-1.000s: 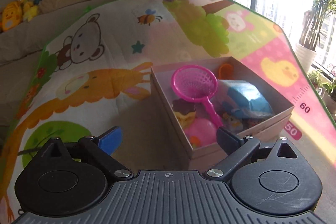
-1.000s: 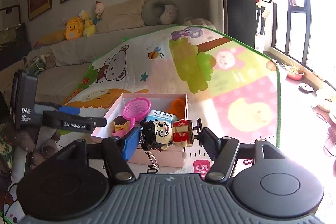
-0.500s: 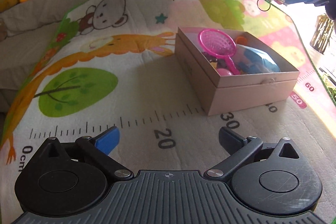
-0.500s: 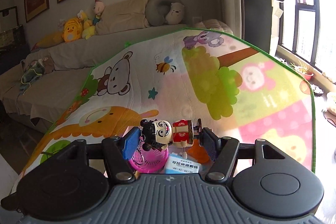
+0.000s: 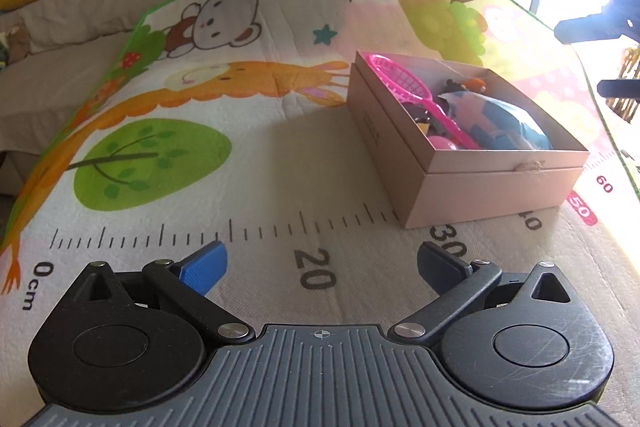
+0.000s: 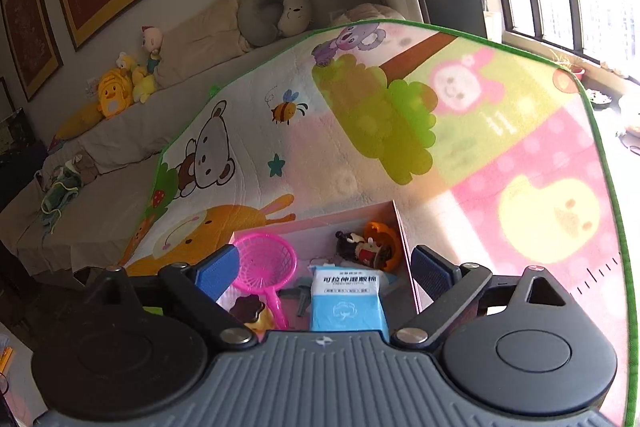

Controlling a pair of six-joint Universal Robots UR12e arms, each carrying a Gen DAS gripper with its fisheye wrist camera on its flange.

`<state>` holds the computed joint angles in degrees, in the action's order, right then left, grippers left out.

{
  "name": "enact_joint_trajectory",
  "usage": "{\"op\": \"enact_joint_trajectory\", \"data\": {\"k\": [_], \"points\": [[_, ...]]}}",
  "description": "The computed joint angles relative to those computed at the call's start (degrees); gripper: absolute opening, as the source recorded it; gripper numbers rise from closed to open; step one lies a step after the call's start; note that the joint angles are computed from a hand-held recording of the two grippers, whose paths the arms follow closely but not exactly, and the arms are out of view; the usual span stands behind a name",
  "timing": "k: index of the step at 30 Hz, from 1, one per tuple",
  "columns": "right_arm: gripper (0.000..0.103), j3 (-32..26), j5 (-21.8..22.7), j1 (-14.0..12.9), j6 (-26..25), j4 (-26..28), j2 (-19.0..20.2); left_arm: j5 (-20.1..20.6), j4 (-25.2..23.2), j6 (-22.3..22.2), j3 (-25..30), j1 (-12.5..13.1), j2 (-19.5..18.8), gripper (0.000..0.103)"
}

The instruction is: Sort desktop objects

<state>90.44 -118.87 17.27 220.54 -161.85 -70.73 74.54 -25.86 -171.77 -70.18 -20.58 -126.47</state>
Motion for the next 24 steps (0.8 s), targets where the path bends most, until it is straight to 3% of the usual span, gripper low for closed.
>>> {"op": "enact_joint_trajectory", "data": {"k": [6, 12, 15, 24], "points": [[0.103, 2.24, -2.14, 4.23, 1.95, 7.13, 0.52, 1.6, -0.72, 0.73, -0.31, -0.45, 0.06, 0.103], [0.103, 1.45, -1.83, 5.51, 5.76, 13.9, 2.29, 4.78, 2.41, 1.71, -1.35, -1.12, -0.15, 0.103], [0.103, -0.24, -6.44, 6.63, 3.25, 17.93, 3.7, 4.22, 0.39, 2.63, -0.98, -1.11, -0.38, 0.103], [0.103, 0.26, -8.51, 6.26, 3.11, 15.23, 4.24, 5.51, 4.52, 1.29, -1.47, -1.55, -1.06, 0.103]]}}
